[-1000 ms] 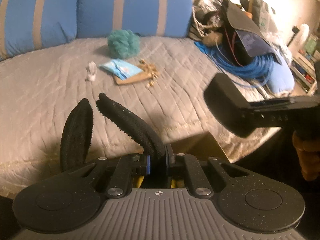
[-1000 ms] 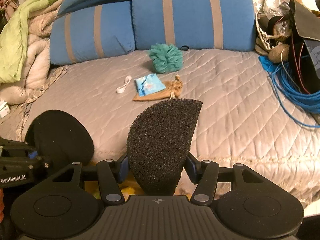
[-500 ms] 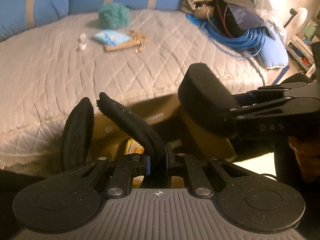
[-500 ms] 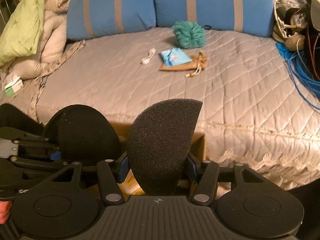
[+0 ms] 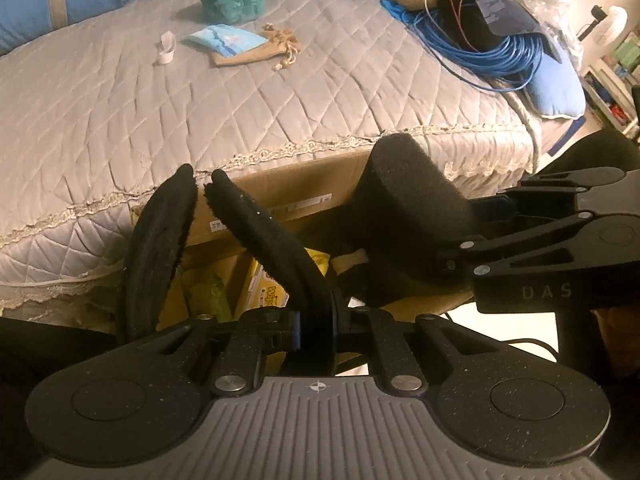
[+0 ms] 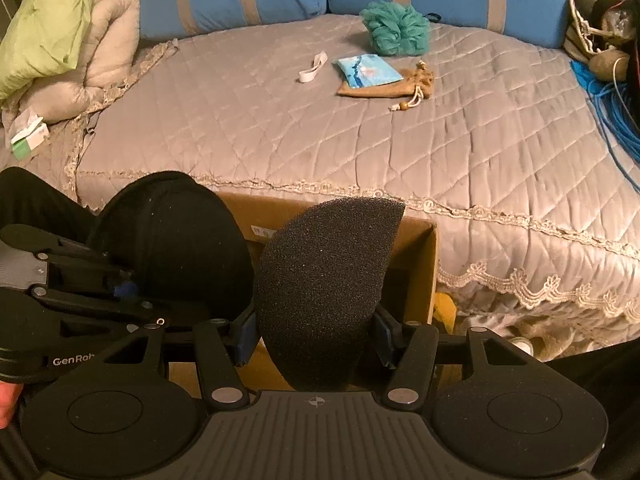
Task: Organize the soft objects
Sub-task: 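Carry the earmuffs and black sponge with both grippers to the cardboard box, then open both grippers to drop the earmuffs and sponge into the box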
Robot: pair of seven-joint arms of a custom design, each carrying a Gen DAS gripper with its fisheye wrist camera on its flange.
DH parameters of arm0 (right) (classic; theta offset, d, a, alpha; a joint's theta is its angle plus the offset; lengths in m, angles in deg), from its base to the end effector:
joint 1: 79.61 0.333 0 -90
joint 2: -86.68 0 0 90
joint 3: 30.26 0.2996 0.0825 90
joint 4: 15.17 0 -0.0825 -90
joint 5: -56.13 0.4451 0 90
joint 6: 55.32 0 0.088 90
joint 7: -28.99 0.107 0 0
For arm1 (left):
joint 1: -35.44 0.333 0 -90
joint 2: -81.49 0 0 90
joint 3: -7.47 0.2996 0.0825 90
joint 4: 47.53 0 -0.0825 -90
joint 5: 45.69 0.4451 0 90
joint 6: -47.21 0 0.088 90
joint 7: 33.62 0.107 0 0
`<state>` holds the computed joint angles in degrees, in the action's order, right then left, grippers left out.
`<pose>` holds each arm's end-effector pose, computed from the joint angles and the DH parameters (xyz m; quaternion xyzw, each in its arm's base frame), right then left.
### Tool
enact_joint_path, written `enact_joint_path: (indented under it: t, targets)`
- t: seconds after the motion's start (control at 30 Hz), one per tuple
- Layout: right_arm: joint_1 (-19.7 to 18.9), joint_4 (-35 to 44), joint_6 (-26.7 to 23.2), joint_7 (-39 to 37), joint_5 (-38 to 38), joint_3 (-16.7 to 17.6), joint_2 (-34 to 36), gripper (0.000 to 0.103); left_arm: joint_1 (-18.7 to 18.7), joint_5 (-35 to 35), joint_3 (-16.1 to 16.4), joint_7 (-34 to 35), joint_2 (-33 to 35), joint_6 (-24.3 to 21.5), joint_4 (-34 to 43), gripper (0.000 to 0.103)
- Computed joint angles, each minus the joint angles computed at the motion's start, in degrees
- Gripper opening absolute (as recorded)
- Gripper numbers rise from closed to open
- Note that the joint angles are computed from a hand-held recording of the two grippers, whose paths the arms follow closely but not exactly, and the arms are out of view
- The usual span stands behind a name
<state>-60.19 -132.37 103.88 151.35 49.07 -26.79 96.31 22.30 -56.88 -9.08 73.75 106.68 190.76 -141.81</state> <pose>0.6142 0.2642 0.3705 -0.6558 0.7009 -0.1140 0.2562 0.6672 -0.3506 0.3716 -0.4363 0.8646 -0.2471 0.0325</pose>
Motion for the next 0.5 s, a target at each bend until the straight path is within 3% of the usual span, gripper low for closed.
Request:
enact_joint_path:
  t: [0.3, 0.37, 0.43, 0.5]
  targets:
    - [-0.15, 0.7, -0.88, -0.93, 0.91, 0.13, 0.54, 0.059, -0.18, 0.66, 0.19, -0.76, 0.06, 0.33, -0.05, 0.013]
    - [-0.05, 0.63, -0.56, -0.62, 0.63, -0.02, 0.55, 0.061, -0.14, 0.66, 0.09, -0.57, 0.35, 0.02, 0.33, 0.018]
    - [0.27, 0.63, -0.56, 0.52, -0.66, -0.44, 0.55, 0.066, -0.58, 1.58, 0.44, -0.96, 0.66, -0.13, 0.74, 0.028]
    - [0.66, 0.98, -1.17, 1.8, -2.37, -0.83, 0.71, 0.089, -1.39, 3.41, 1.26, -2.4, 1.07, -0.5, 1.36, 0.032]
